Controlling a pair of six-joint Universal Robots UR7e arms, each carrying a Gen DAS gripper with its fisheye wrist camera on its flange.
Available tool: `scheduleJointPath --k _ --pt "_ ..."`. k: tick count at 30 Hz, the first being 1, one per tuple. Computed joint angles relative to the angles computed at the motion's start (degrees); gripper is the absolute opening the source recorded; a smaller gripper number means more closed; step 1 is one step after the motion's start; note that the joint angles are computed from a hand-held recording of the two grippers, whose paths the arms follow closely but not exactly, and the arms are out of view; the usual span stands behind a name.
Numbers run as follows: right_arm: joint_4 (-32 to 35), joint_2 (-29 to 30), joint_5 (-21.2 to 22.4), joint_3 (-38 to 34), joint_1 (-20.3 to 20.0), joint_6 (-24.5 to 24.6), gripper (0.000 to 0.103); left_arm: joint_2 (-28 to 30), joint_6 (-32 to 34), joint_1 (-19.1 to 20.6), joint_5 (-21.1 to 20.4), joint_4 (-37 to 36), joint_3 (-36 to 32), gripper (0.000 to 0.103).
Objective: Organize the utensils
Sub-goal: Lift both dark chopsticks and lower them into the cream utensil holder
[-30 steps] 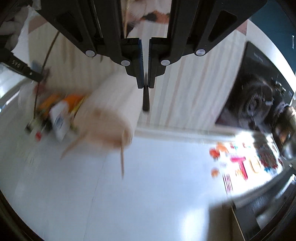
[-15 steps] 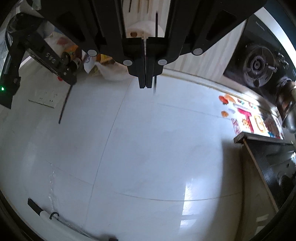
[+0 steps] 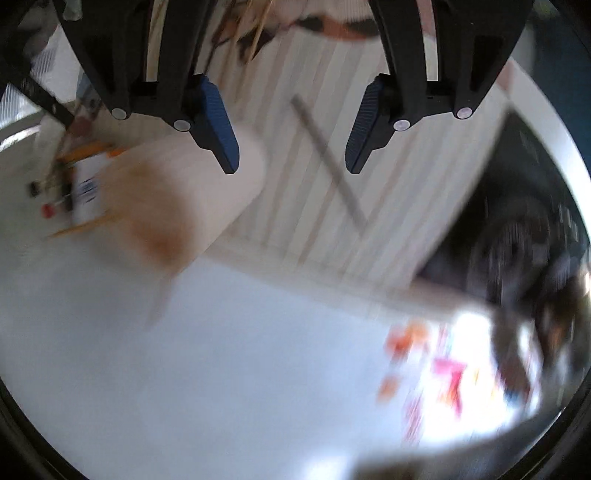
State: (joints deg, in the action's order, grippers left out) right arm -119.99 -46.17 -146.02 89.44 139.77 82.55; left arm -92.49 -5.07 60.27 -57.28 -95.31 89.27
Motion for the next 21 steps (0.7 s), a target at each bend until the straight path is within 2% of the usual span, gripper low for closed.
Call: scheduleJointPath --k 2,5,9,14,15,16,17,18,21 --pt "-0.24 -1.42 4.78 4.66 -1.29 4.52 0.005 1.17 -2.8 3.82 -0.5 1.35 1.38 0.057" --pt "-2.57 -1.69 10.58 9.9 -4.05 7.68 0.005 3.06 -4.48 6.3 -0.25 0.58 3.37 0.057" --pt "-4.11 0.34 15.87 12.41 -8.09 7.45 0.005 7.85 -4.8 8.76 2.94 -1.79 5.76 0.057" --pt "-3.38 2.61 19.06 12.75 -11.11 7.91 0.005 12.39 -3.79 10.95 7.67 -4.82 6.63 0.055" --pt "-3.0 2.86 19.35 12.75 -11.44 8.21 0.005 12.87 -3.39 11.19 8.7 -5.54 6.96 0.044" --pt "-2.78 3.0 19.55 12.82 -11.67 8.51 0.005 13.21 -2.96 11.28 9.78 -6.04 7.31 0.039" --pt "-2.75 3.08 19.72 12.92 -11.84 8.69 0.005 12.76 -1.07 10.71 11.31 -8.69 8.79 0.028" --pt "-2.61 3.21 19.95 12.97 -12.04 8.8 0.005 12.72 0.57 10.46 11.68 -9.65 9.35 0.012" --pt "-2.01 3.4 20.27 12.95 -12.38 8.74 0.005 12.27 2.23 10.06 12.38 -8.51 9.85 0.006"
